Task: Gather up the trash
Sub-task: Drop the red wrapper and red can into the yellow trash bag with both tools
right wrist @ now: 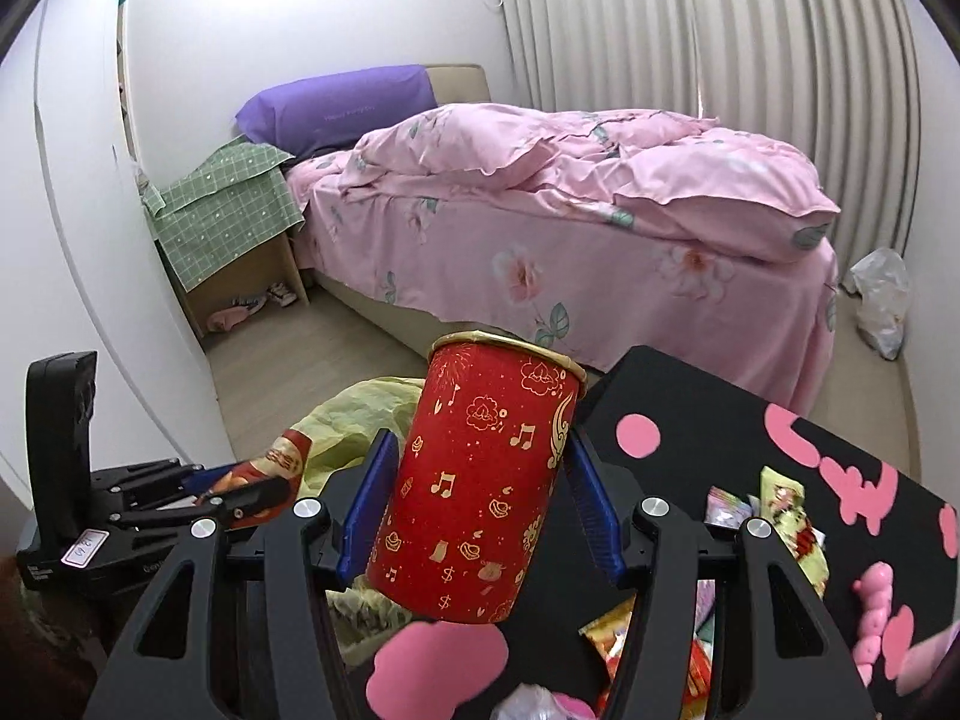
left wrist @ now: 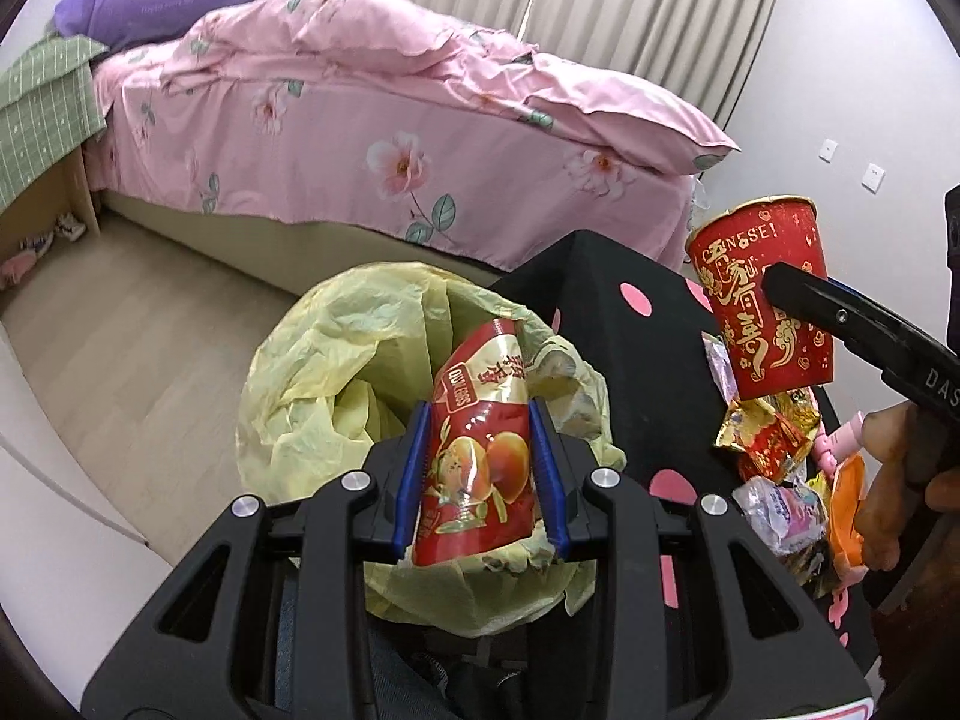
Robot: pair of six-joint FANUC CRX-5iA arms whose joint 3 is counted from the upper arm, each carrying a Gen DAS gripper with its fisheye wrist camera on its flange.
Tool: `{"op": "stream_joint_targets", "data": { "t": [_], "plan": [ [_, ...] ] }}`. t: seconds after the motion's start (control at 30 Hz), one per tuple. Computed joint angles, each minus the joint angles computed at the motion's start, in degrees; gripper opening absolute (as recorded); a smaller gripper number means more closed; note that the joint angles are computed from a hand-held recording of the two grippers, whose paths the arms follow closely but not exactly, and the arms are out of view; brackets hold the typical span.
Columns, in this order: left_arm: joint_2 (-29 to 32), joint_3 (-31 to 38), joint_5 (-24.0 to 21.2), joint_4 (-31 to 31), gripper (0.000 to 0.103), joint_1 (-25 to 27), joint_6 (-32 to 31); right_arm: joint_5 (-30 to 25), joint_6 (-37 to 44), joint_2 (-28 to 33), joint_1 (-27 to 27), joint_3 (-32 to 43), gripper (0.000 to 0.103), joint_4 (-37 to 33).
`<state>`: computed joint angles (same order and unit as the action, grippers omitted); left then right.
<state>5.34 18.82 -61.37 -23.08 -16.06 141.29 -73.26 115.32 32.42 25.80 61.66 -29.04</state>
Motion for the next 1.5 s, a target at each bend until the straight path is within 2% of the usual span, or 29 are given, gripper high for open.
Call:
{"op": "stream_joint_targets", "data": {
  "t": [0.13,0.2,0.27,0.3,0.33,0.37,0.47,0.6,0.63,0.7,0.8,0.83,0.9,1.1,1.27,1.33,1.4,1.5],
  "plan": [
    [-1.16,-6.13,9.4,10.01,0.031,5.49,-3.0,-0.23,-1.01,1.97,0.49,2.65,0.054,0.8],
    [0.23,-7.19,11.53,15.22,0.031,7.61,-6.78,-0.95,-1.89,3.41,0.61,4.77,0.054,1.11],
    [2.99,-4.62,8.46,13.95,0.031,7.58,-6.03,-1.94,-2.27,4.62,0.51,6.61,0.054,0.78],
    [4.37,-2.59,5.38,12.14,0.031,7.17,-4.89,-2.13,-2.28,4.91,0.56,7.03,0.054,0.73],
    [6.27,0.69,-0.06,8.27,0.031,6.07,-2.34,-2.29,-2.15,5.26,0.61,7.46,0.054,0.67],
    [6.88,1.91,-2.5,6.39,0.031,5.59,-0.94,-2.53,-1.97,5.57,0.6,7.91,0.054,0.47],
    [6.33,1.44,-5.18,4.29,0.031,5.44,2.44,-3.93,-2.03,7.03,0.61,9.68,0.054,-0.33],
    [2.82,-3.1,-1.99,5.09,0.033,6.3,5.42,-8.42,-3.9,11.04,0.79,15.26,0.054,-2.64],
    [1.17,-5.29,0.5,6.15,0.034,6.79,6.17,-9.79,-4.19,12.19,0.96,16.81,0.055,-3.38],
    [-1.49,-8.89,4.99,8.43,0.045,8.14,6.14,-11.1,-4.53,13.43,1.34,18.18,0.057,-4.04],
    [-3.75,-10.23,6.9,7.17,0.054,7.91,8.65,-15.51,-6.29,16.79,2.04,23.49,0.059,-3.95],
    [-4.4,-9.9,6.58,5.69,0.055,7.46,9.93,-15.01,-6.06,16.33,2.42,22.27,0.059,-3.22],
    [-4.79,-9.05,5.86,4.01,0.066,6.86,10.82,-13.8,-5.37,14.91,2.92,19.45,0.059,-1.96],
    [-4.67,-6.72,5.26,2.33,0.067,5.68,10.48,-9.9,-4.27,10.49,2.38,13.5,0.06,-0.06],
    [-4.21,-4.79,6.12,1.01,0.069,4.02,10.54,-6.45,-3.79,6.28,-0.52,8.74,0.06,1.1],
    [-3.63,-4.06,7.26,1.55,0.069,3.15,9.28,-4.47,-2.78,3.59,-2.22,5.13,0.06,1.13],
    [-3.04,-4.12,9.84,3.74,0.078,2.79,6.93,-2.67,-1.17,1.15,-3.8,1.7,0.06,0.93],
    [-1.26,-5.14,15.61,11.41,0.081,2.54,-0.1,0.05,1.63,-2.92,-7.14,-3.97,0.06,-0.33]
  ]
}}
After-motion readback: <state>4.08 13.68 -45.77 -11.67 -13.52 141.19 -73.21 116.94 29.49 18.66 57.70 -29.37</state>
